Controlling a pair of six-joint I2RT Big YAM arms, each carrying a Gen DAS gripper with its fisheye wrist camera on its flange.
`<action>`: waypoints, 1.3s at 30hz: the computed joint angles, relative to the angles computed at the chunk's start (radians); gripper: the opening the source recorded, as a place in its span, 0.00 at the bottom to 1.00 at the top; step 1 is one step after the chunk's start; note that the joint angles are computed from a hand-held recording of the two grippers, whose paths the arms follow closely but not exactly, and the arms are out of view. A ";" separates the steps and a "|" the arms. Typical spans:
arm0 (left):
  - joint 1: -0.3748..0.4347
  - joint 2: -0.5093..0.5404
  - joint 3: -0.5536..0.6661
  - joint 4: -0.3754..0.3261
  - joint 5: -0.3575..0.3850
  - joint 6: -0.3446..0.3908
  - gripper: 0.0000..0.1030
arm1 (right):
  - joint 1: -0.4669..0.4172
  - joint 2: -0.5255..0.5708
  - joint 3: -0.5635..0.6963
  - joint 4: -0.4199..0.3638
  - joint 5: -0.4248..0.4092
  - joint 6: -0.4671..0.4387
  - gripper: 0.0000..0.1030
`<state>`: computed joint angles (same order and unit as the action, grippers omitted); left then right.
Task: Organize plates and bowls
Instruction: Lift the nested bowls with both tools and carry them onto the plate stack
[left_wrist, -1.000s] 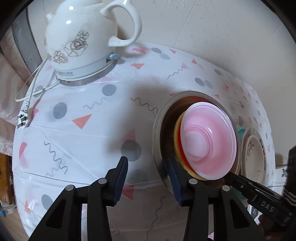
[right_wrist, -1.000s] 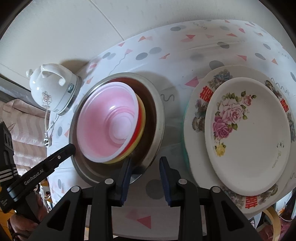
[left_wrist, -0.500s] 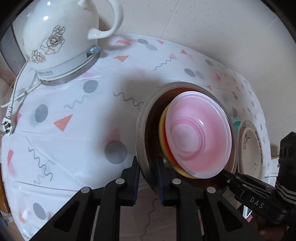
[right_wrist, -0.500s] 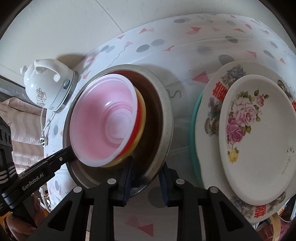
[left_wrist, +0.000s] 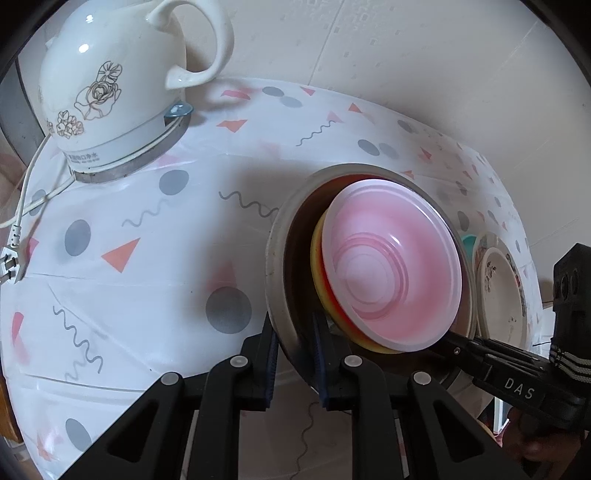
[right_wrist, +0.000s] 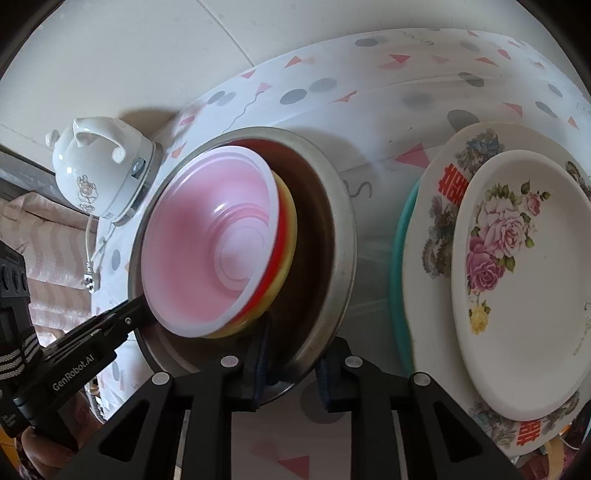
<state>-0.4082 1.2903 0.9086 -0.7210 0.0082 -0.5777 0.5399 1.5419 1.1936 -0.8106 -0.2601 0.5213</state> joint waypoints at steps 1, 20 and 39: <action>0.001 -0.004 -0.003 0.004 0.002 0.000 0.17 | -0.003 -0.002 -0.005 0.009 -0.009 0.003 0.19; -0.031 -0.038 0.004 -0.014 -0.058 0.003 0.18 | 0.002 -0.052 -0.037 0.045 0.012 -0.018 0.19; -0.102 0.008 0.132 -0.030 -0.098 0.080 0.18 | -0.058 -0.155 -0.085 0.095 0.044 0.022 0.19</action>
